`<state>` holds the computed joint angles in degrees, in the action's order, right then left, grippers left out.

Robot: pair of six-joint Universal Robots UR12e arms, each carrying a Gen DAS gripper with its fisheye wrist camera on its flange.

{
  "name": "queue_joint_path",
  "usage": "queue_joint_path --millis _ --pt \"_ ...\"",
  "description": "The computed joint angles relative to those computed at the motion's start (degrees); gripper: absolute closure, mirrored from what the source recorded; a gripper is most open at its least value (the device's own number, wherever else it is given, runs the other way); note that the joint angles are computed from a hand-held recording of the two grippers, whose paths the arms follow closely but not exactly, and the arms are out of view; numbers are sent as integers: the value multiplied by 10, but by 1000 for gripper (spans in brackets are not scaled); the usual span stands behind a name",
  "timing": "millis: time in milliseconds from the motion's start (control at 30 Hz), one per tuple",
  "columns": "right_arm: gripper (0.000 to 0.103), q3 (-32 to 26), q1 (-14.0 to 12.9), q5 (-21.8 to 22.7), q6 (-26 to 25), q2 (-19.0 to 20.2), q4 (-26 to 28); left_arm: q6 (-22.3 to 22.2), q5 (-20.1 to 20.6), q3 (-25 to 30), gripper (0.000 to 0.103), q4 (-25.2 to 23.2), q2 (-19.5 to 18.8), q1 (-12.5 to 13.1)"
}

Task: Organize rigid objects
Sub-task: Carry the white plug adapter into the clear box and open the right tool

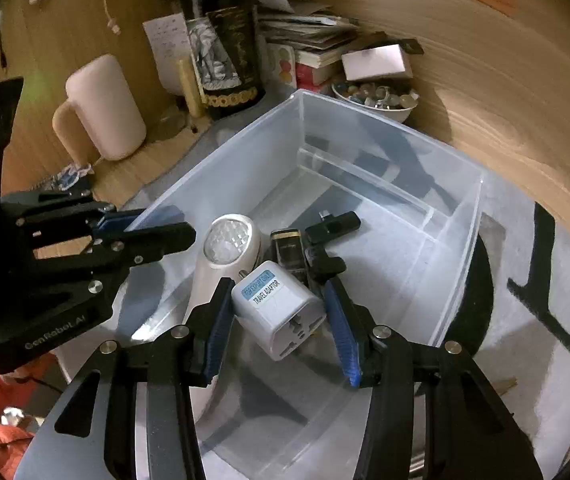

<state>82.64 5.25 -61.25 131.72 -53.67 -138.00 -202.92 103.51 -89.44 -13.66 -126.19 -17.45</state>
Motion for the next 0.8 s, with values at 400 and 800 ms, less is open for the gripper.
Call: queue_joint_path --millis 400,800 --pt "59 3 -5 15 18 -2 -16 0 0 0 91 0 0 0" --pt "39 36 -34 54 110 -20 -164 1 -1 -1 91 0 0 1"
